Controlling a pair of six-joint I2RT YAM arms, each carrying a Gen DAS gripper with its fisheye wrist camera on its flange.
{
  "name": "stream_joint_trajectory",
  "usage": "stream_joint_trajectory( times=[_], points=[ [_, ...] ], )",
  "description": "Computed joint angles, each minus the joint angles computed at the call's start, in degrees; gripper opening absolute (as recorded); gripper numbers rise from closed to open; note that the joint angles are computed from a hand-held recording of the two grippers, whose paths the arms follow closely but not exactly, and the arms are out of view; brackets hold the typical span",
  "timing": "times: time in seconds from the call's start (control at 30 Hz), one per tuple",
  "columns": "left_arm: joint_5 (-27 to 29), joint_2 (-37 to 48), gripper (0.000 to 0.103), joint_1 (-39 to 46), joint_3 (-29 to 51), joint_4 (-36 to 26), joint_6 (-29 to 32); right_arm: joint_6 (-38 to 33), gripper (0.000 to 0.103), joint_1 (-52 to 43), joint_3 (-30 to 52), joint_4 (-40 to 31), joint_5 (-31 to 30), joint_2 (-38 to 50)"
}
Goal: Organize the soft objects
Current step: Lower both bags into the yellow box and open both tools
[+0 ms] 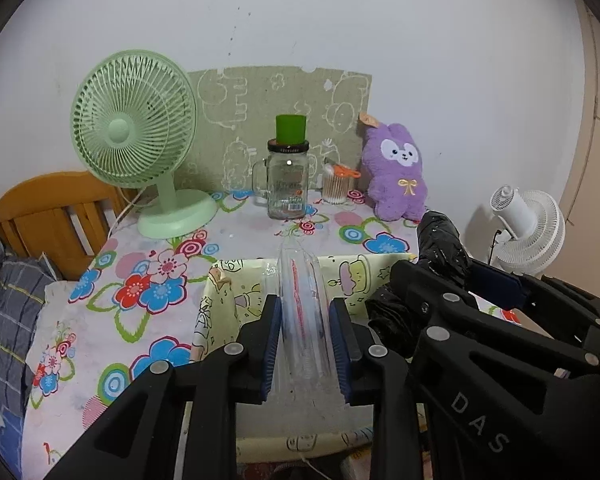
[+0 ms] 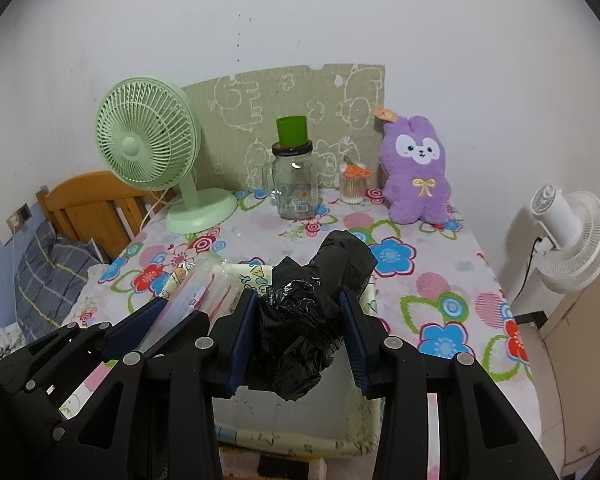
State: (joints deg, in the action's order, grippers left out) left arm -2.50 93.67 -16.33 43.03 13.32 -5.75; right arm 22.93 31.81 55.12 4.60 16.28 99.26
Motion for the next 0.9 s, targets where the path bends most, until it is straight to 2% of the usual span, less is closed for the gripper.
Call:
stream_joint_trajectory(
  times=[0.1,0.2,0.27,0.3,0.33,0.37,0.4,0.43,0.5,0.57,0.9],
  points=[
    [1.0,2.5,0.040,0.7,1.7,-0.5,0.0,-0.5,0.045,-0.9,1.6,0.5,-2.2,2.5],
    [0.8,4.3,0.045,1.0,2.7,-0.5,-0.1,-0.3,0.047,-1.6,2.6,1.4,-4.1,4.6],
    [0.6,5.0,0.053,1.1,3.0,-0.8,-0.2,-0.4,0.050,-1.6,3.2,1.6,-4.1,5.6],
    [1.0,5.2,0.060,1.3,3.1,-0.8,-0.1,-0.7,0.054,-1.6,3.7,1.4,-3.9,6.1],
    [1.7,5.3,0.065,1.4,3.1,-0.7,0.1,-0.8,0.064,-1.5,3.8,1.3,-3.9,6.2],
    [2.1,5.1,0.068,1.4,2.9,-0.6,0.3,-1.0,0.069,-1.5,3.7,1.7,-4.2,6.2],
    [2.2,5.2,0.076,1.4,2.9,-0.5,0.4,-1.1,0.075,-1.5,3.5,2.1,-4.6,6.2],
    [2.2,5.1,0.085,1.3,2.8,-0.3,0.5,-1.3,0.079,-1.6,3.0,3.0,-5.1,5.9],
    [1.5,4.5,0.091,1.0,2.0,0.7,0.5,-1.7,0.085,-1.2,2.7,2.9,-4.4,5.5],
    [1.1,3.5,0.093,0.7,1.2,0.9,0.7,-1.7,0.090,-0.9,3.1,1.7,-3.8,5.1],
    [-1.1,-1.8,0.099,-0.4,-2.3,0.2,0.4,-1.0,0.095,1.3,0.0,0.3,0.4,0.5]
  ],
)
